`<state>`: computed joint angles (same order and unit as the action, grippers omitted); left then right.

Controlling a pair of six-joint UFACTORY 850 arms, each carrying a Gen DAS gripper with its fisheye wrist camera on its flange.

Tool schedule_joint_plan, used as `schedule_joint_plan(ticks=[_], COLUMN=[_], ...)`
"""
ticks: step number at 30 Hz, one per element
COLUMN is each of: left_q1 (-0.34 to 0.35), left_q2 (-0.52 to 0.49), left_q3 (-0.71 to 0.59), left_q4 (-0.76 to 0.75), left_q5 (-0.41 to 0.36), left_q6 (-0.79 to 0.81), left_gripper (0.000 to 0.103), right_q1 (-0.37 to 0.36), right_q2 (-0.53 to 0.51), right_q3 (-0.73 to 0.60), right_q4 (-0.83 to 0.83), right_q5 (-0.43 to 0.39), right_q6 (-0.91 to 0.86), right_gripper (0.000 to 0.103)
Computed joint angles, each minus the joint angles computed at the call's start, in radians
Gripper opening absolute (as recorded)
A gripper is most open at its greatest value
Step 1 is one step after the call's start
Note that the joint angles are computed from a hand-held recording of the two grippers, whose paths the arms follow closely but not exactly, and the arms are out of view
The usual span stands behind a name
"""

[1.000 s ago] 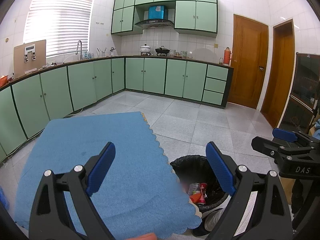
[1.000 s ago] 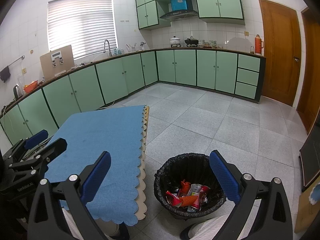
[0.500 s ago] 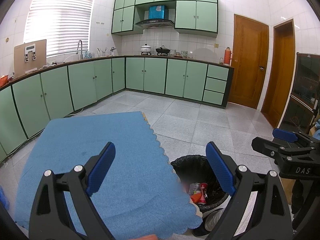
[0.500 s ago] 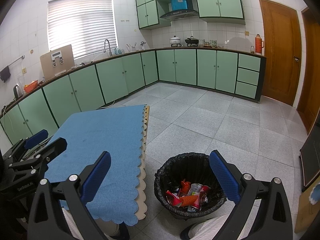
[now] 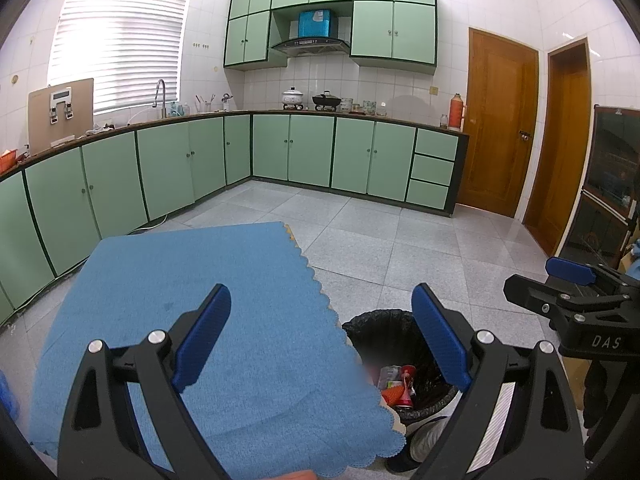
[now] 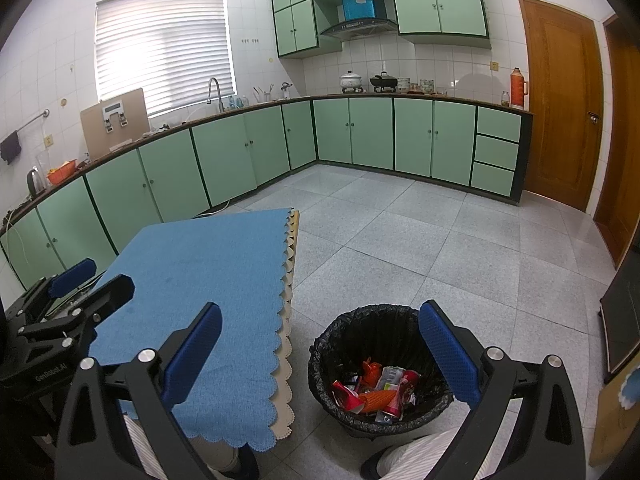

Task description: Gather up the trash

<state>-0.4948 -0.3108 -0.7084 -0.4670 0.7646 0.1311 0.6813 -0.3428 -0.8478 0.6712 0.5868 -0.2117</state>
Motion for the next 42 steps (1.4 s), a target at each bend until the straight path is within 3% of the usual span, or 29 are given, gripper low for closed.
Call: schedule_joint_plan(ticks=[42], left_q1=[0.012], left_q2=[-0.019], left_q3=[-0.005], left_q4=[0.024], left_q5=[0.0], left_q6=[-0.018], left_gripper=[0.089], right_q1=[-0.004], right_q2=[0.002], right_q3=[0.002], right_q4=[-0.006], right_q5=[-0.005], right_q6=[0.005], right_gripper=[0.097])
